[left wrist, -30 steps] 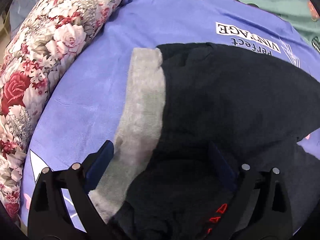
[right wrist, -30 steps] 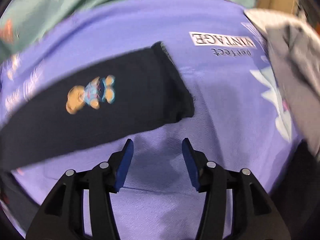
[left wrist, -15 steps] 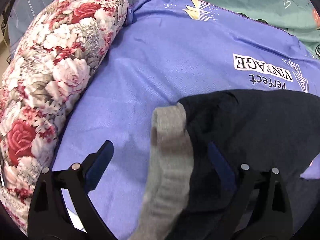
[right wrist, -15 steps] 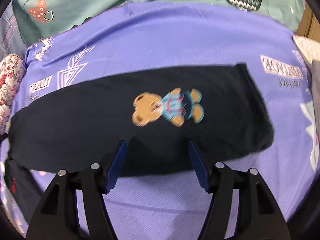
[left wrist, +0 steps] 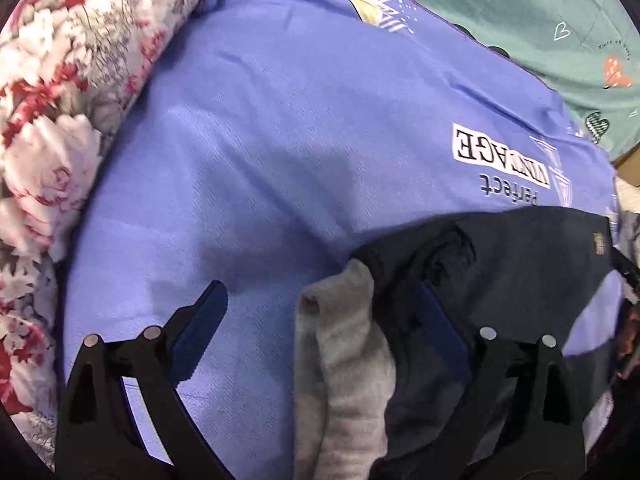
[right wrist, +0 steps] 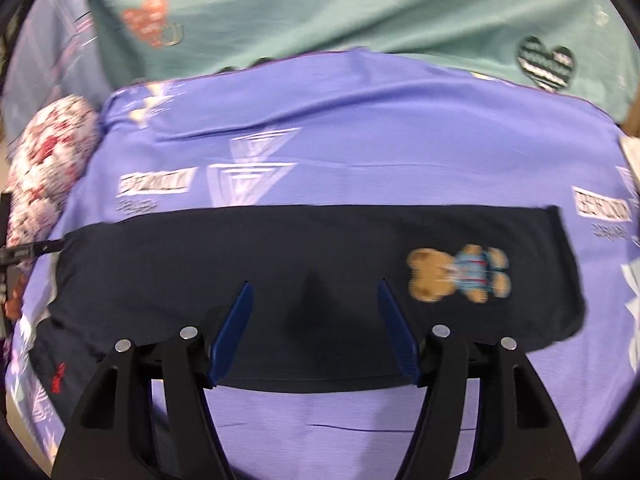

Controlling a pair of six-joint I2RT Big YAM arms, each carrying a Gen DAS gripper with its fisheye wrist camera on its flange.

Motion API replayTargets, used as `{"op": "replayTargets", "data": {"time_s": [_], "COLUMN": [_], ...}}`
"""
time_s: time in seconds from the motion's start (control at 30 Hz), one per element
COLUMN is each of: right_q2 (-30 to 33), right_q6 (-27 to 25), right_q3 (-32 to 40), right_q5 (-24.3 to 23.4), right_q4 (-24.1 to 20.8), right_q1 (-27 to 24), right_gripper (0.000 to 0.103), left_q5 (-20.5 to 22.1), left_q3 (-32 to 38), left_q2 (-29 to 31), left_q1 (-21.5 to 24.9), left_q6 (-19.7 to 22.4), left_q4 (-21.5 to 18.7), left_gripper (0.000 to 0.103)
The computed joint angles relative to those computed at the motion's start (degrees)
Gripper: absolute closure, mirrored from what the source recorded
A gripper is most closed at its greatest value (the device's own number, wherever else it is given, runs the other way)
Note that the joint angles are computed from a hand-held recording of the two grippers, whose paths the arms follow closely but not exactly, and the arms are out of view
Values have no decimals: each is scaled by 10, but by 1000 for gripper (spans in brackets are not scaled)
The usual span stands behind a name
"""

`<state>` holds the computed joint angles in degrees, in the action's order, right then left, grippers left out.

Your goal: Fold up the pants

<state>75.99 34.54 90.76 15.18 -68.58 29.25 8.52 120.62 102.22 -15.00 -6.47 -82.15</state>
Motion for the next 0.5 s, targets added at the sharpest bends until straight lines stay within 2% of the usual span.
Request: {"op": "replayTargets", "data": {"time_s": [0.1,0.13,0.17,0.23,0.3,0.33,0.37,0.43,0.5], "right_q2": [13,16,19,28,40,48,60,85,112], "right_q6": [5,5,5,4,-4,-10,-23,-68,-105], "right_q3": [9,11,13,19,28,35,47,70,100], "right_q5": [-5,-7,-10,-13,-15,-10,-2,-2,-2], "right_q4": [4,7,9,13,15,12,7,1,-15], "right_q1": [17,19,21,24,24,24,24,20,14], "right_gripper": [38,38,38,38,38,38,38,37,37], "left_q5": [14,23,35,70,54,41,35,28,27], "left_q3": [2,8,12,15,14,11,5,8,-11], "left_q2": [5,11,16,19,18,16,13,11,-12], "left_q1": [3,5,6,7,-2,-8,-13,-18,-22], "left_q6": [16,14,12,12,22,33,43,46,35], "left_q4": [-9,-19,-25,-27,-22,-18,-11,-4,25], "left_gripper": [11,22,28,58,64,72,76,90,95]}}
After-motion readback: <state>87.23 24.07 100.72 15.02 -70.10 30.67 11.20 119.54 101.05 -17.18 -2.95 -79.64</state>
